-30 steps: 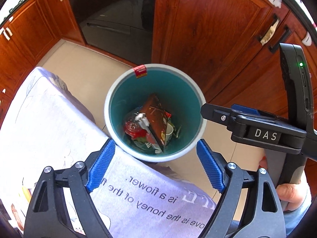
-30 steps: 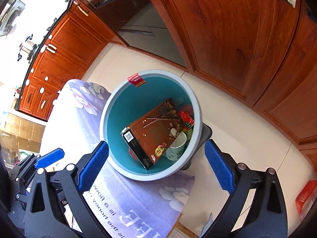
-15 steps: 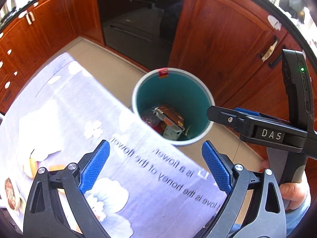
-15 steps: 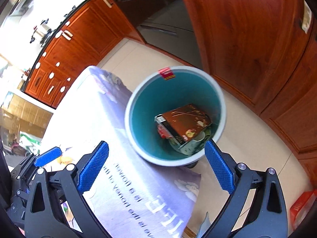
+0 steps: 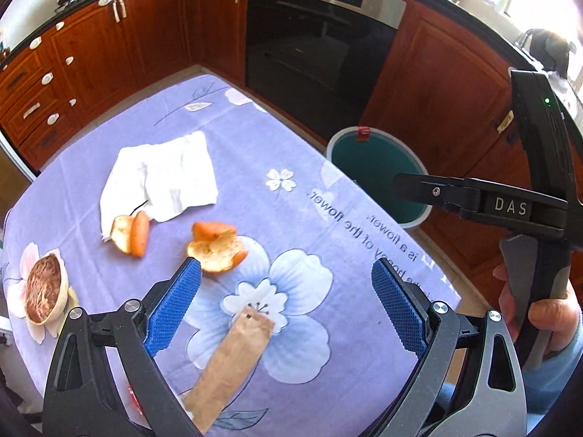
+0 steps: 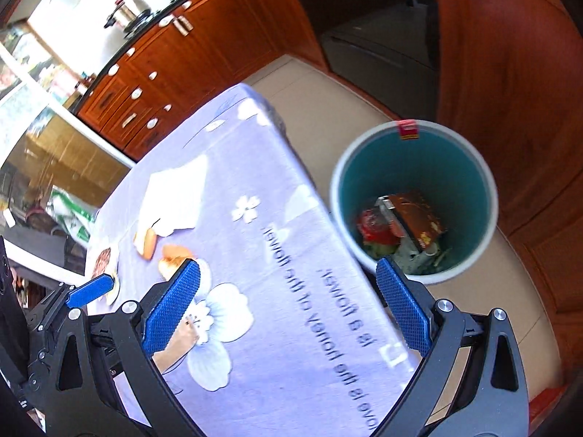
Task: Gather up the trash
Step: 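Move both tools back over the table toward the yogurt cup and peels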
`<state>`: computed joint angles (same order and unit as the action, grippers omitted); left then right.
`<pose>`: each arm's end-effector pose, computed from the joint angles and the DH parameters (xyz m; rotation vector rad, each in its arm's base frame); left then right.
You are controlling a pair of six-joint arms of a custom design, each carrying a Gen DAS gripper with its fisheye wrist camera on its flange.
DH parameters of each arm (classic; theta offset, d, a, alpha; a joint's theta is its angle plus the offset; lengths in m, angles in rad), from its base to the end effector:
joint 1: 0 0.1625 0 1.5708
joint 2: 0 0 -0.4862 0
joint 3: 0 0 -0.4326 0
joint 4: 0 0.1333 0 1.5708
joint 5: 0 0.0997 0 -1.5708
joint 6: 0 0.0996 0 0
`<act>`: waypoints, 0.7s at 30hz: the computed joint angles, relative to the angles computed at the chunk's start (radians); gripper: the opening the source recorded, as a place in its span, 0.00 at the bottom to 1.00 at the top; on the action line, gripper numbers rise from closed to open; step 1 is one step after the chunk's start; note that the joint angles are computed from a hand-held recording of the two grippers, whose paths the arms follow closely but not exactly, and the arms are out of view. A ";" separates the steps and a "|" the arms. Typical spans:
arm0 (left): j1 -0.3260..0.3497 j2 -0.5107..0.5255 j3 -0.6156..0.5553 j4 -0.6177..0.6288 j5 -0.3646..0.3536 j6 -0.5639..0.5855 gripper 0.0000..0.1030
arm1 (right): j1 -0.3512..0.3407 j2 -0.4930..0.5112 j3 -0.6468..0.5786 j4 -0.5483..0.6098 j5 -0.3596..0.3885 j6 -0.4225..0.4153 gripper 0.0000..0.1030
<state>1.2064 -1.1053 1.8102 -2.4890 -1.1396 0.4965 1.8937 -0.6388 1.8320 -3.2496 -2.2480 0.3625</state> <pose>-0.0733 -0.6831 0.2493 1.0642 2.4687 -0.2482 0.2812 -0.6169 0.0281 -0.2699 -2.5174 0.8869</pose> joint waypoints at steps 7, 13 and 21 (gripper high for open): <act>0.084 -0.063 -0.017 -0.019 0.023 0.038 0.92 | 0.039 0.076 -0.103 0.117 0.021 -0.011 0.91; 0.164 -0.081 -0.032 -0.038 0.071 0.039 0.92 | 0.052 0.140 -0.181 0.204 0.055 -0.019 0.91; 0.233 -0.076 -0.012 -0.066 0.105 0.069 0.92 | 0.050 0.198 -0.243 0.295 0.082 -0.008 0.91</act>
